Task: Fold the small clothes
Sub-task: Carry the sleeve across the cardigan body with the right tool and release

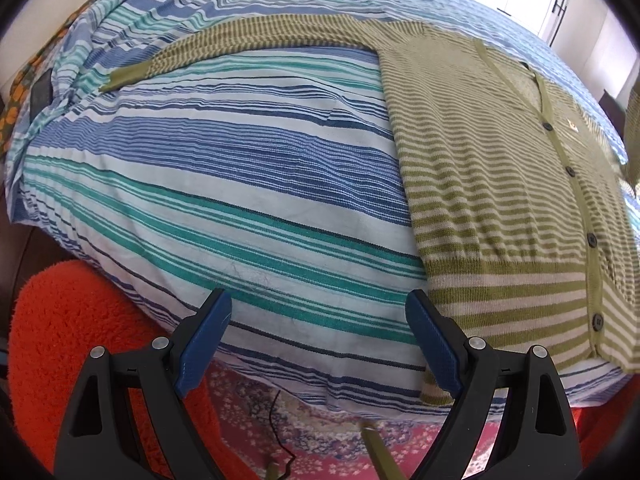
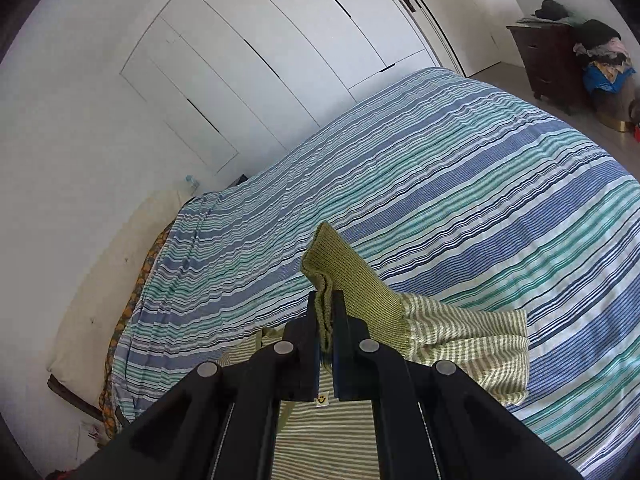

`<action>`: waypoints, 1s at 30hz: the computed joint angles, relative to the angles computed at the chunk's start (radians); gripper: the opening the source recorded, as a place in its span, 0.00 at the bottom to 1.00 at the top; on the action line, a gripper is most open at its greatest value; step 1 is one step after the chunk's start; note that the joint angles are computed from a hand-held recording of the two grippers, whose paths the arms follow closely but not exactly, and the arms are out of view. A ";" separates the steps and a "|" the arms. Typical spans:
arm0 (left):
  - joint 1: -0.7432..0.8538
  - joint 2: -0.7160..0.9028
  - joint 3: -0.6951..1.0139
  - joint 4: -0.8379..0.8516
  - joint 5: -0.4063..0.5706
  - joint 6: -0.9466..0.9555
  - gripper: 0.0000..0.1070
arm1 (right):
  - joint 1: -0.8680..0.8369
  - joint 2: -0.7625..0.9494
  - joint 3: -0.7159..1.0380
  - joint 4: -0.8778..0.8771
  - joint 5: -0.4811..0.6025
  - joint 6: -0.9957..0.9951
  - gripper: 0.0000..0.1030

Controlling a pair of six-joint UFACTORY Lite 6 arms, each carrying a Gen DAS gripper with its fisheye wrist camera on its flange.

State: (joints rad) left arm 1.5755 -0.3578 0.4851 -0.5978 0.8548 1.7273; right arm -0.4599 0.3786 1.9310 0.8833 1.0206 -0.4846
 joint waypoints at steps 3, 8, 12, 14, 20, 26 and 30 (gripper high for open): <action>0.010 0.105 0.083 0.009 0.021 -0.054 0.84 | 0.268 -0.047 -0.144 -0.049 -0.201 0.098 0.04; -0.002 0.267 0.208 0.031 0.042 -0.197 0.84 | 0.587 0.129 -0.078 -0.164 -0.409 0.288 0.04; -0.009 0.310 0.239 0.040 0.047 -0.242 0.84 | 0.730 0.285 -0.018 -0.293 -0.483 0.433 0.04; -0.014 0.293 0.221 0.037 0.037 -0.229 0.84 | 0.769 0.333 -0.012 -0.342 -0.504 0.485 0.04; -0.031 0.244 0.165 0.034 -0.002 -0.197 0.84 | 0.834 0.413 0.015 -0.288 -0.542 0.476 0.04; -0.034 0.254 0.174 0.042 -0.008 -0.205 0.84 | 0.891 0.533 0.209 -0.233 -0.477 0.417 0.04; -0.031 0.248 0.166 0.046 -0.012 -0.195 0.84 | 0.891 0.685 0.395 -0.267 -0.289 0.487 0.64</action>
State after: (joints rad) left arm 1.5448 -0.1098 0.6514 -0.5518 0.8431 1.5322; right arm 0.4310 1.0640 2.3263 0.6163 0.7316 0.0028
